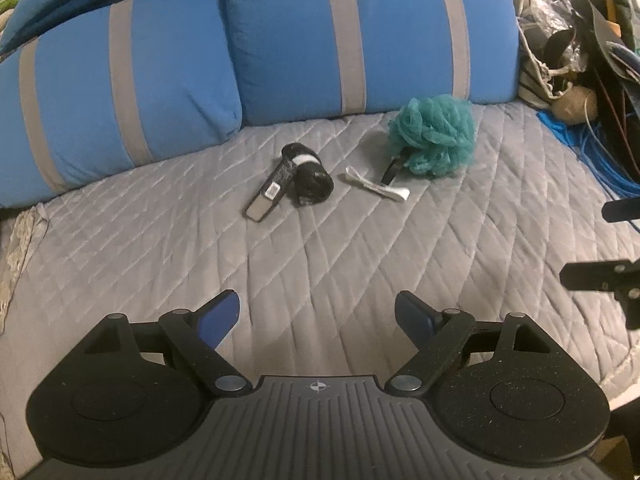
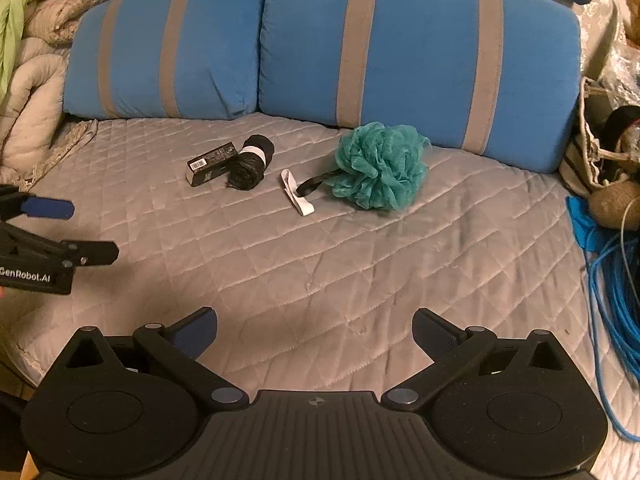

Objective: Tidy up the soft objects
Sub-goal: 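Move the left tool to the small black product box and close on it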

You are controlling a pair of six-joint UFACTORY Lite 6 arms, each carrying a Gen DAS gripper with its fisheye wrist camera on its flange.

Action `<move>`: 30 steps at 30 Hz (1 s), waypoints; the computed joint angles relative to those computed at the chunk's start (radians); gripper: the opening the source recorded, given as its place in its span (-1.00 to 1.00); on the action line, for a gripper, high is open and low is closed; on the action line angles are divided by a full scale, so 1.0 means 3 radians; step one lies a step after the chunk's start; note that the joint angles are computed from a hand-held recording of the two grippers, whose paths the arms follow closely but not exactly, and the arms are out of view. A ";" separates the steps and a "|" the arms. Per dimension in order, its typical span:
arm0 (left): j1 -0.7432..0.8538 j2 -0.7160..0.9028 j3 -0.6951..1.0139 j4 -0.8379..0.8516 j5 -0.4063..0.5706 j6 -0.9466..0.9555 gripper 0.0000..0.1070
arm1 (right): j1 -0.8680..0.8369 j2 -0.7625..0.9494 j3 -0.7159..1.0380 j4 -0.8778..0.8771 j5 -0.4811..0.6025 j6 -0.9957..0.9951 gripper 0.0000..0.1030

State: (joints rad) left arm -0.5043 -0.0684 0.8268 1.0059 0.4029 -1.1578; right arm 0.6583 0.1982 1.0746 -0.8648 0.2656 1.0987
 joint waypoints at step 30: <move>0.0511 0.2191 0.1505 0.2631 0.0121 -0.1680 0.31 | -0.0192 0.0345 0.0446 0.1216 0.0024 -0.1169 1.00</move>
